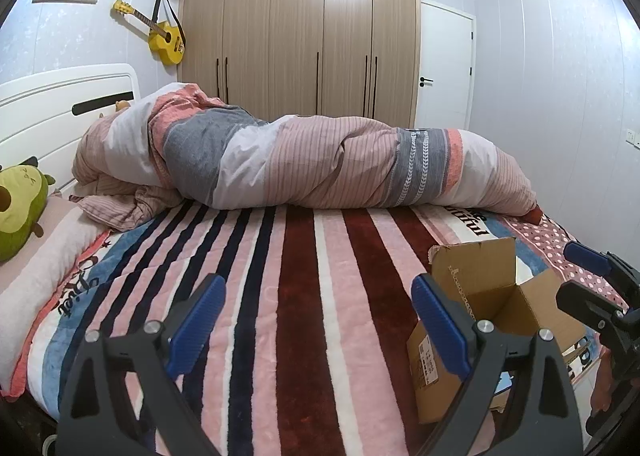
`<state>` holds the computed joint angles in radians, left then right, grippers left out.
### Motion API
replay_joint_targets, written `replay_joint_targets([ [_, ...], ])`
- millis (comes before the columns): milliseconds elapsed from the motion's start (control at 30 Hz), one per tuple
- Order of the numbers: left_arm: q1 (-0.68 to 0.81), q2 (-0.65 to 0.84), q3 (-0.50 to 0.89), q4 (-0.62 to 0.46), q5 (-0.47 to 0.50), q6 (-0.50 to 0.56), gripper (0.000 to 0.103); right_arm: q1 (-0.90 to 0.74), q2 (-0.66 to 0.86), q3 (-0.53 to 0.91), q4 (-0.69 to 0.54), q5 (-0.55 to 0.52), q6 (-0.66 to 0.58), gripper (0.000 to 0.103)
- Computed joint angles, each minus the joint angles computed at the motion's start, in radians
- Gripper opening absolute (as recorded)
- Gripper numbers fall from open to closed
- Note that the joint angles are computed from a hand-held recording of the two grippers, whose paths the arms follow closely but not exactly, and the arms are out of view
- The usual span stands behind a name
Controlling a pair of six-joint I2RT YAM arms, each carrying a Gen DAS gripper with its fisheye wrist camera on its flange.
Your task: Organize rigid objects
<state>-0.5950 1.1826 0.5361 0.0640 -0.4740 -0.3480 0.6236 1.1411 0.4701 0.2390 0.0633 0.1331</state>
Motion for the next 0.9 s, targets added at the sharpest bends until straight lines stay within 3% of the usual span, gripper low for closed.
replay_joint_targets([
  [900,0.009,-0.017,-0.015,0.010,0.010,0.017,0.093,0.007,-0.002,-0.001,-0.001,0.010,0.006,0.096],
])
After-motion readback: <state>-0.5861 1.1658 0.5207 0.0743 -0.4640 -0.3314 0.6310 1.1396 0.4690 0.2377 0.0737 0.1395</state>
